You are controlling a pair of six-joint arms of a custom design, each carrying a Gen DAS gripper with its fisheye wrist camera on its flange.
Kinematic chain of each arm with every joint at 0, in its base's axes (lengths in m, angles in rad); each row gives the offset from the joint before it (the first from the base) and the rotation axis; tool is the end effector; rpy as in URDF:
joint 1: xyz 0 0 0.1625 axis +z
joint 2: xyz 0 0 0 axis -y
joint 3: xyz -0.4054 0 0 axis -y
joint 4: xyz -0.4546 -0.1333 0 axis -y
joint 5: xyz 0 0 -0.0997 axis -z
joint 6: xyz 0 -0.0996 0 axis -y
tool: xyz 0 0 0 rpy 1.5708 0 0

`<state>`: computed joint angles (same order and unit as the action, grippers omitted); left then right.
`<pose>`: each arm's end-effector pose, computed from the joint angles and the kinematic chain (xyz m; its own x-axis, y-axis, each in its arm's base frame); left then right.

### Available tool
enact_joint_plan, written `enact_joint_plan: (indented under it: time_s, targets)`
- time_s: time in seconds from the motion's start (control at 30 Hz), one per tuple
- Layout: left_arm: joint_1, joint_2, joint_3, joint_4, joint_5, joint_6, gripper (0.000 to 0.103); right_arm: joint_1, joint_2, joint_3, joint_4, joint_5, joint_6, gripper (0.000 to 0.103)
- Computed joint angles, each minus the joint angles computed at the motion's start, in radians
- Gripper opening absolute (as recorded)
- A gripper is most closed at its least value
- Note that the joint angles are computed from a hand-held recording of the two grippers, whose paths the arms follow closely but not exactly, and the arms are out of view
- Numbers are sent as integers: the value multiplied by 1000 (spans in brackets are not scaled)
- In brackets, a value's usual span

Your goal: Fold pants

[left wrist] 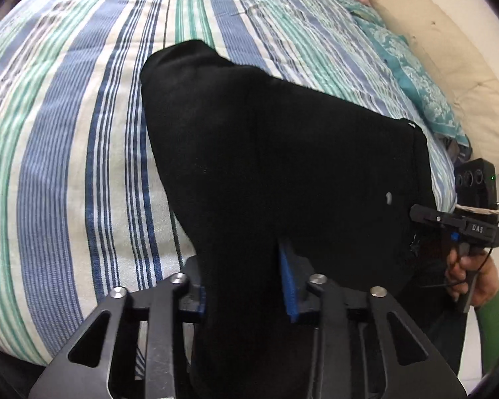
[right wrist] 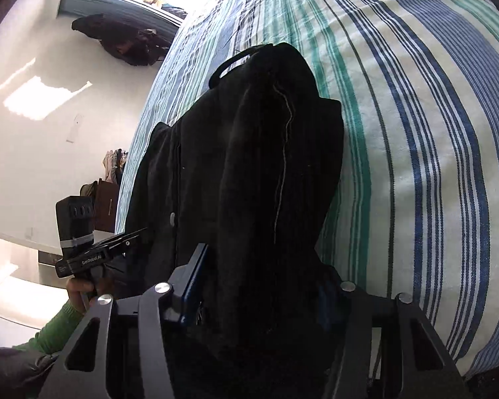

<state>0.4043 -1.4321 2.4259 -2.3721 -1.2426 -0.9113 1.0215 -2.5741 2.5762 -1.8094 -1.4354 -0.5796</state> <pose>-0.2878 -0.3031 0.0714 -0.9066 0.2430 -0.3450 0.3034 0.9436 -0.1328 0.0036 -0.2752 0.3069 -0.9989 -0.0439 0.0185 -0.0472 0.9623 -0.2679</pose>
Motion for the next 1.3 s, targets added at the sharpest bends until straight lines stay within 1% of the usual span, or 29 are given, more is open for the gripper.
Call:
enact_joint_plan:
  time_s: [0.03, 0.1, 0.17, 0.2, 0.3, 0.37, 0.4, 0.47, 0.5, 0.53, 0.57, 0.6, 0.63, 0.67, 0.7, 0.73, 0.77, 0.8, 0.83, 0.87, 0.9, 0.93, 1.0, 1.03, 1.07, 1.13, 1.17, 1.2, 1.3]
  targets:
    - [0, -18, -3, -11, -4, 8, 22, 17, -3, -3, 8, 12, 1, 42]
    - [0, -56, -26, -19, -1, 43, 21, 74, -13, -8, 0, 33, 28, 39]
    - [-4, -75, -75, 8, 49, 91, 21, 145, 23, -28, -24, 70, 73, 38]
    - [1, -82, -102, 20, 75, 114, 21, 200, 59, -41, -64, 74, 108, 38]
    - [48, -81, -187, 13, 153, 210, 22, 364, 235, -102, -260, 88, 213, 38]
    - [88, -61, -243, -5, 202, 276, 22, 439, 378, -163, -402, 102, 261, 38]
    - [111, -50, -267, -16, 212, 302, 22, 466, 446, -196, -461, 102, 280, 38]
    - [161, -18, -305, -38, 228, 338, 22, 480, 554, -255, -541, 113, 303, 38]
    - [184, -2, -312, -45, 235, 350, 23, 466, 588, -283, -540, 125, 296, 38]
    - [211, 20, -320, -40, 242, 358, 24, 465, 639, -303, -568, 117, 305, 38]
    - [238, 48, -325, -21, 257, 351, 35, 460, 685, -314, -602, 99, 310, 38]
    - [259, 94, -338, 22, 290, 319, 43, 446, 721, -315, -634, 74, 313, 38]
    - [278, 141, -351, 107, 345, 267, 64, 432, 759, -310, -668, 33, 328, 40]
    - [297, 193, -362, 211, 399, 203, 71, 420, 804, -312, -698, -49, 350, 43]
    - [321, 232, -363, 273, 411, 173, 75, 406, 845, -307, -719, -147, 379, 44]
    - [327, 230, -355, 294, 402, 150, 75, 373, 883, -301, -720, -203, 400, 53]
    - [311, 204, -330, 273, 421, 124, 78, 351, 893, -287, -737, -217, 442, 57]
    - [300, 177, -307, 243, 431, 114, 83, 340, 888, -279, -774, -189, 491, 57]
    - [286, 145, -290, 256, 438, 98, 83, 308, 866, -268, -774, -122, 502, 57]
    - [265, 117, -273, 253, 449, 106, 83, 297, 844, -267, -747, -97, 501, 60]
    - [238, 85, -248, 246, 471, 122, 83, 307, 818, -268, -722, -113, 488, 60]
    - [207, 57, -226, 261, 507, 125, 84, 323, 788, -269, -701, -144, 461, 60]
    - [139, 12, -190, 335, 584, 79, 92, 371, 718, -255, -690, -235, 411, 73]
    - [106, -10, -165, 347, 608, 58, 93, 396, 678, -240, -695, -282, 395, 91]
    - [69, -34, -140, 370, 631, 20, 93, 422, 630, -217, -708, -321, 383, 103]
    - [-7, -80, -87, 398, 690, -64, 93, 465, 530, -156, -738, -385, 357, 103]
    - [-43, -100, -64, 417, 704, -111, 96, 497, 491, -131, -750, -430, 350, 103]
    - [-58, -105, -59, 411, 708, -121, 98, 514, 444, -91, -777, -479, 337, 103]
    - [-129, -130, -57, 491, 659, -188, 99, 654, 381, 13, -874, -687, 355, 103]
